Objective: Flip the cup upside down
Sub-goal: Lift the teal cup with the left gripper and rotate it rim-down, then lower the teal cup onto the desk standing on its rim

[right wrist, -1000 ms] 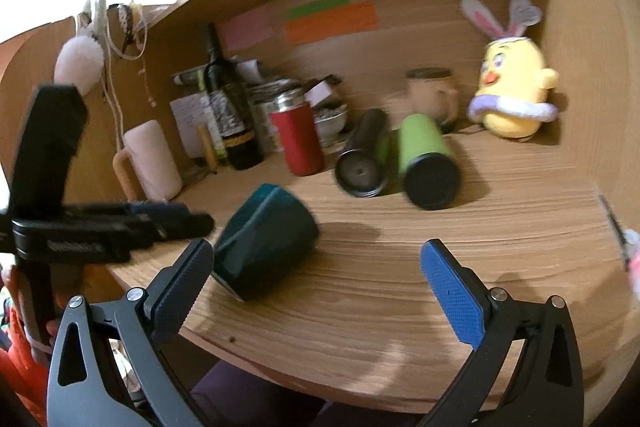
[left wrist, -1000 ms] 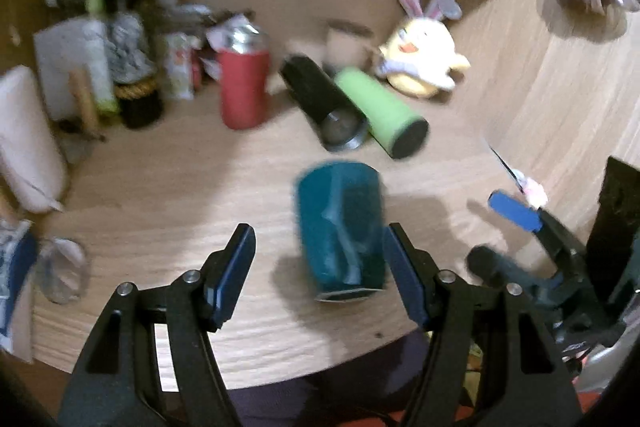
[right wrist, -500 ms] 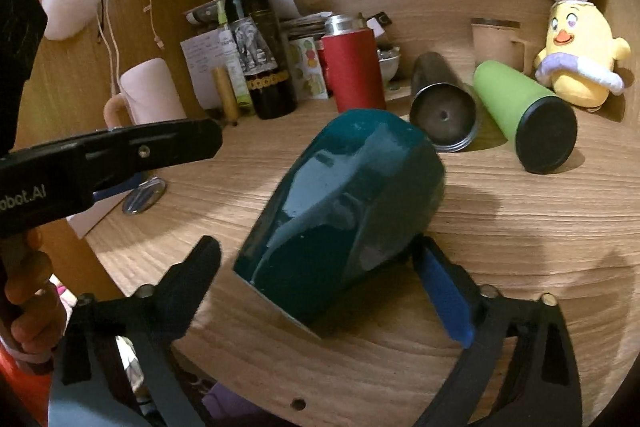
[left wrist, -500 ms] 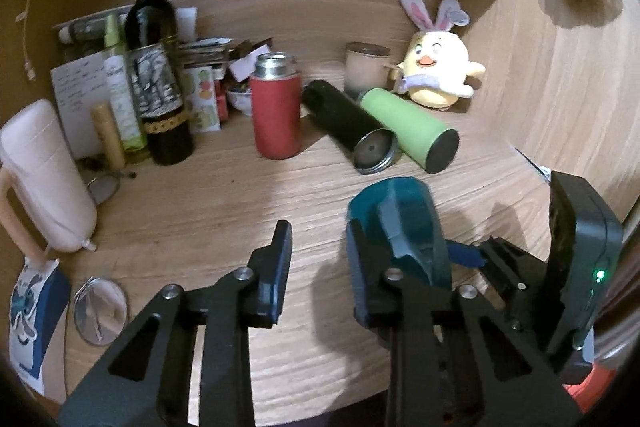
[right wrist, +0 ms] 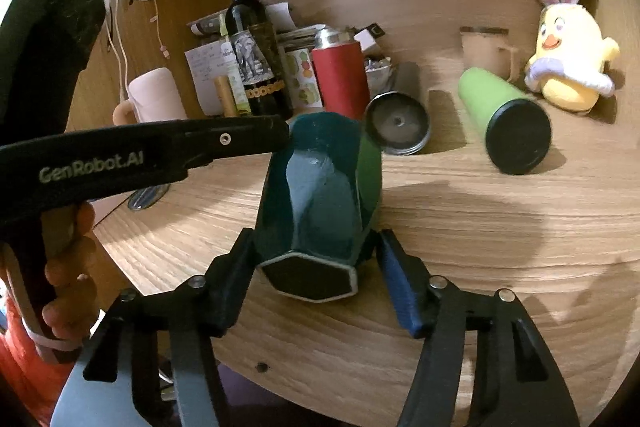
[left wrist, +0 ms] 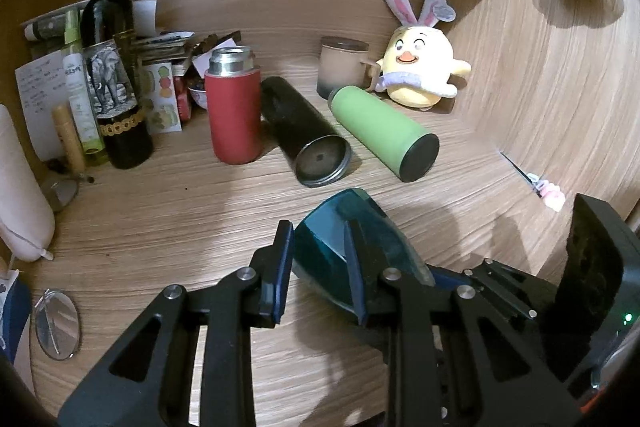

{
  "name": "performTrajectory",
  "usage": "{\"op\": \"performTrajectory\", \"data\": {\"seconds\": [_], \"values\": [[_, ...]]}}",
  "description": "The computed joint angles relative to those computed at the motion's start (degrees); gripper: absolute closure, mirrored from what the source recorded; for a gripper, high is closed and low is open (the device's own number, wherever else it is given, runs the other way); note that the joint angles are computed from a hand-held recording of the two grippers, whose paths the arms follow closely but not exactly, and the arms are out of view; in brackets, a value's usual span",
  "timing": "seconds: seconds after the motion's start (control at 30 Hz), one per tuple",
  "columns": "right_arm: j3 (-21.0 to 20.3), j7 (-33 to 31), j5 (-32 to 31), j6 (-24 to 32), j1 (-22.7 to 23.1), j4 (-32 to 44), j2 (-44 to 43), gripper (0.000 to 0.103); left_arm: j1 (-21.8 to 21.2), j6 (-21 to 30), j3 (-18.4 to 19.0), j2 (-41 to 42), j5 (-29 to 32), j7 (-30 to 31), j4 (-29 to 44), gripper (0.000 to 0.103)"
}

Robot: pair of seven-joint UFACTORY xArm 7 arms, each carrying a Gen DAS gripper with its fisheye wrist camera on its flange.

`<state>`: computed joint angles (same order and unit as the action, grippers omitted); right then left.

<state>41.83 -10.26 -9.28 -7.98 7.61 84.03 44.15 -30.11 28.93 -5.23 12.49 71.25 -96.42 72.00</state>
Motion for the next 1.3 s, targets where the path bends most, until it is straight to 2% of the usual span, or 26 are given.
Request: {"op": "performTrajectory", "data": {"seconds": [0.23, 0.5, 0.63, 0.83, 0.97, 1.03, 1.17, 1.3], "values": [[1.85, 0.94, -2.31, -2.41, -2.58, -1.95, -0.57, 0.05, -0.15, 0.11, 0.14, 0.19, 0.15, 0.46, 0.71, 0.077], [1.95, 4.57, -6.67, -4.84, -3.36, -2.4, -1.1, 0.051, 1.89, -4.89, 0.84, -0.81, -0.05, -0.44, -0.64, 0.077], [0.49, 6.42, -8.76, -6.16, -2.32, -1.93, -1.67, 0.052, 2.48, -5.49, 1.03, -1.02, 0.08, -0.22, -1.09, 0.078], [-2.01, 8.27, -11.49, -6.48, 0.17, 1.25, -1.14, 0.053, 3.68, -7.36, 1.54, 0.3, -2.76, 2.21, -1.09, 0.08], [-2.81, 7.72, -11.48, -5.02, 2.05, 4.79, 0.88, 0.053, 4.31, -11.47, 2.52, 1.89, -5.77, 4.29, -1.17, 0.088], [-4.06, 7.33, -10.63, -4.75, 3.35, 5.52, 0.83, 0.053, 3.63, -11.56, 3.54, 2.15, -5.86, 3.97, -1.26, 0.089], [-2.55, 6.18, -10.44, -3.65, 2.49, 6.15, 1.59, 0.052, 3.12, -12.58, 4.63, 2.2, -6.54, 4.33, -1.89, 0.089], [-0.1, 4.47, -9.24, -1.95, 1.17, 7.31, 3.12, 0.052, 1.65, -8.28, 4.78, 0.83, -2.92, 1.74, -2.66, 0.089]]}}
